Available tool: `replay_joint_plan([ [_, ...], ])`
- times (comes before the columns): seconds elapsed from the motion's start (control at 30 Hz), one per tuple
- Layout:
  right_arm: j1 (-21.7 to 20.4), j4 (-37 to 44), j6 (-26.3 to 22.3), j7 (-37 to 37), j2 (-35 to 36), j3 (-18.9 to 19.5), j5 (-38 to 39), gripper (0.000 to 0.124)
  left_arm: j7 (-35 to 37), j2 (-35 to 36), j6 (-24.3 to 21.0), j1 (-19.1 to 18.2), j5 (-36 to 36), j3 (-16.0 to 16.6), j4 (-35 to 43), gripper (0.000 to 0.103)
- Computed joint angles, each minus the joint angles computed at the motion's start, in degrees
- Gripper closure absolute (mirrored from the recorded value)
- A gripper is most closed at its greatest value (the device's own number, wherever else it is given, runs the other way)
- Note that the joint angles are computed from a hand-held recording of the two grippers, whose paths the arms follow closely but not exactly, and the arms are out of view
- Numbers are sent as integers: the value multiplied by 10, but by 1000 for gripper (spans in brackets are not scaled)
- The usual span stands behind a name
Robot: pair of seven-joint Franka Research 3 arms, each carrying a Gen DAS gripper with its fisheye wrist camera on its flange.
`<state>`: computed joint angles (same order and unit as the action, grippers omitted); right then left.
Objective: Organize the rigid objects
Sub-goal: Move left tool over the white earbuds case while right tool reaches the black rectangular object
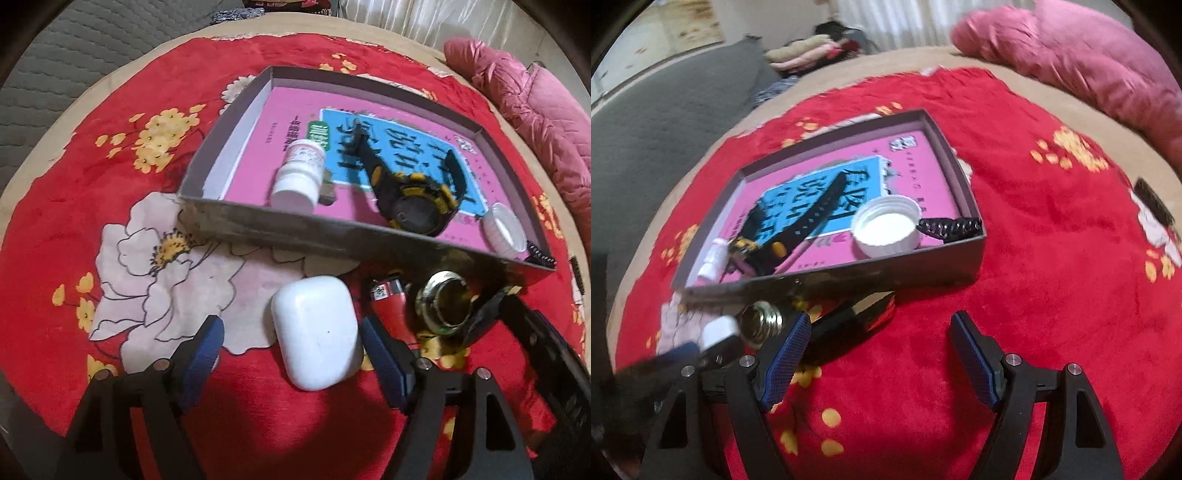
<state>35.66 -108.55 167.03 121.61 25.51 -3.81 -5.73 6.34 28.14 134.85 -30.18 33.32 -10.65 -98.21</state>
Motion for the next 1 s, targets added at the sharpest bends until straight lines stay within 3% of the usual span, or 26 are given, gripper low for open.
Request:
replay_joint_plan([
  [0.17, 12, 33, -28, 37, 21, -5, 6, 45, 4, -2, -13, -1, -3, -2, -4, 26],
  [0.3, 54, 77, -87, 94, 46, -44, -58, 45, 3, -16, -8, 0, 2, -3, -25, 26],
  [0.4, 56, 88, -104, 104, 53, -43, -98, 45, -1, -26, -5, 1, 9, -3, -39, 26],
  [0.53, 43, 77, -101, 93, 48, -28, -121, 45, -12, -29, 7, 5, 16, -3, -48, 26],
  [0.83, 22, 46, -66, 81, 32, -13, -118, 67, -21, -33, 37, 8, 39, 1, -62, 26],
  [1.0, -1, 26, -32, 39, 23, 2, -87, 85, -26, -32, 54, 6, 62, 6, -69, 27],
])
